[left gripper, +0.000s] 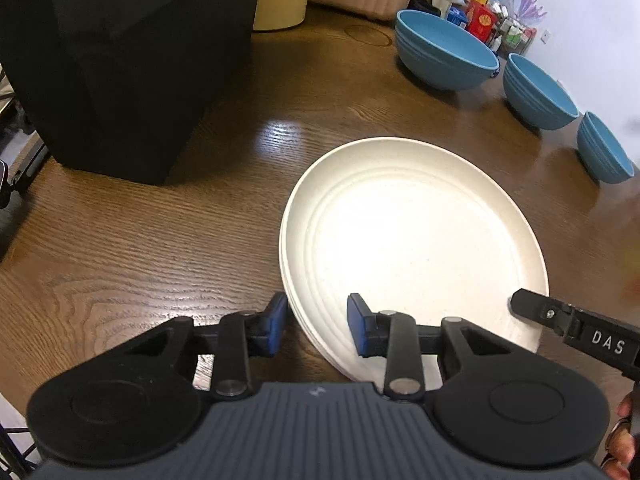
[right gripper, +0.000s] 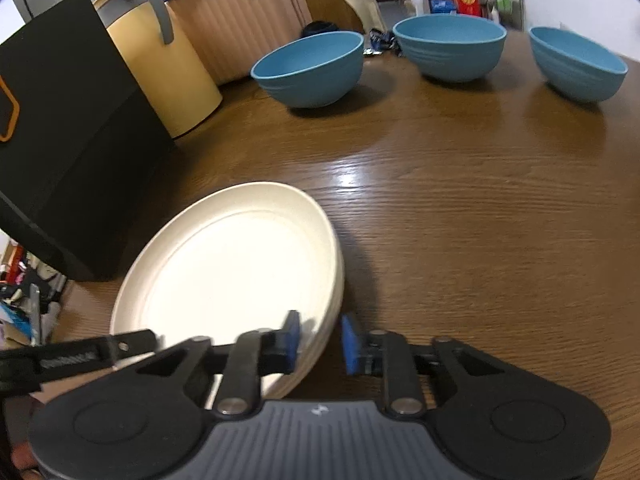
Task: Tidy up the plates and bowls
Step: 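Lower the cream plate onto the plate stack and open both grippers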
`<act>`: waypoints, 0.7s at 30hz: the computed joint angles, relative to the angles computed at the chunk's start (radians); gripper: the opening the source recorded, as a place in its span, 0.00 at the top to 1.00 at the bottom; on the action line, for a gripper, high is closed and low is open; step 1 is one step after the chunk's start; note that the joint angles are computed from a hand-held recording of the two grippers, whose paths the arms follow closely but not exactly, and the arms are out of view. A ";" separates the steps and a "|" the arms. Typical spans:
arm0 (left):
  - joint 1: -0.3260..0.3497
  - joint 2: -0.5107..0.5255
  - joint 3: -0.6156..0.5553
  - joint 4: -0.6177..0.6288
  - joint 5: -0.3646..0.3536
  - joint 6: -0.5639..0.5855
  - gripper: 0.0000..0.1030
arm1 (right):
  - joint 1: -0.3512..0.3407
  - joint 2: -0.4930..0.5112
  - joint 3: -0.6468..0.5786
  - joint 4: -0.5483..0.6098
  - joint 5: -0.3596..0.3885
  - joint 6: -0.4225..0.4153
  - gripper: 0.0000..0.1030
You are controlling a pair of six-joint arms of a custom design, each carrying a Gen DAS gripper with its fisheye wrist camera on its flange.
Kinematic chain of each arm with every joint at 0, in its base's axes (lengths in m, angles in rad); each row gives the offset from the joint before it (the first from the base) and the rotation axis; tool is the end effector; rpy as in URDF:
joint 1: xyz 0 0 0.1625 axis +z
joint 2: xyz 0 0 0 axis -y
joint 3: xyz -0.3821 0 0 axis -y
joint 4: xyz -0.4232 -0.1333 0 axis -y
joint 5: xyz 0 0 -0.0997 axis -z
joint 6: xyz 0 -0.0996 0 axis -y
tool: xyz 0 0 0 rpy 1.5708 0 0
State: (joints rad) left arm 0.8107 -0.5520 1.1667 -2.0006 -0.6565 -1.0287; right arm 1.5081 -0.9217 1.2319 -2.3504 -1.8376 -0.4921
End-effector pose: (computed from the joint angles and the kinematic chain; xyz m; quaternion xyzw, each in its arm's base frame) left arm -0.3684 -0.6955 0.0407 -0.0793 0.8909 -0.2909 0.3397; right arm 0.0588 -0.7715 0.2971 0.1752 -0.9484 0.1863 0.1875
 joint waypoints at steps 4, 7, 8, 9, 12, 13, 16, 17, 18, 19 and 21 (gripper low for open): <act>0.002 -0.001 -0.001 0.000 -0.003 0.006 0.70 | 0.002 0.001 0.007 -0.009 -0.009 0.005 0.83; 0.003 -0.002 0.000 -0.001 -0.003 0.008 0.71 | 0.003 0.004 0.002 -0.006 -0.012 0.006 0.82; 0.002 0.000 -0.003 0.004 -0.001 0.007 0.71 | 0.005 0.006 0.002 -0.010 -0.018 0.002 0.82; 0.002 0.003 -0.009 0.010 0.002 0.007 0.71 | 0.007 0.008 0.001 -0.013 -0.022 0.001 0.82; -0.001 0.011 -0.014 0.013 0.016 0.008 0.71 | 0.009 0.006 0.014 -0.038 -0.026 -0.007 0.82; -0.001 0.012 -0.014 0.013 0.019 0.008 0.71 | 0.008 0.004 0.020 -0.046 -0.024 -0.007 0.82; -0.004 0.014 -0.009 0.004 0.035 0.020 0.71 | 0.005 -0.007 0.041 -0.070 -0.015 -0.014 0.82; -0.004 0.016 -0.010 0.004 0.040 0.022 0.70 | 0.004 -0.011 0.050 -0.080 -0.014 -0.017 0.82; -0.005 0.017 -0.011 0.007 0.043 0.022 0.70 | 0.004 -0.012 0.053 -0.084 -0.014 -0.019 0.82; -0.004 0.017 -0.012 0.008 0.043 0.023 0.70 | 0.005 -0.012 0.054 -0.084 -0.015 -0.018 0.82; -0.002 0.017 -0.017 0.015 0.039 0.022 0.71 | 0.006 -0.009 0.044 -0.070 -0.018 -0.009 0.82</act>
State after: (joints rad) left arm 0.8084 -0.5348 1.1495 -1.9858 -0.6177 -1.0065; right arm 1.5140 -0.9305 1.2755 -2.4208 -1.8556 -0.5015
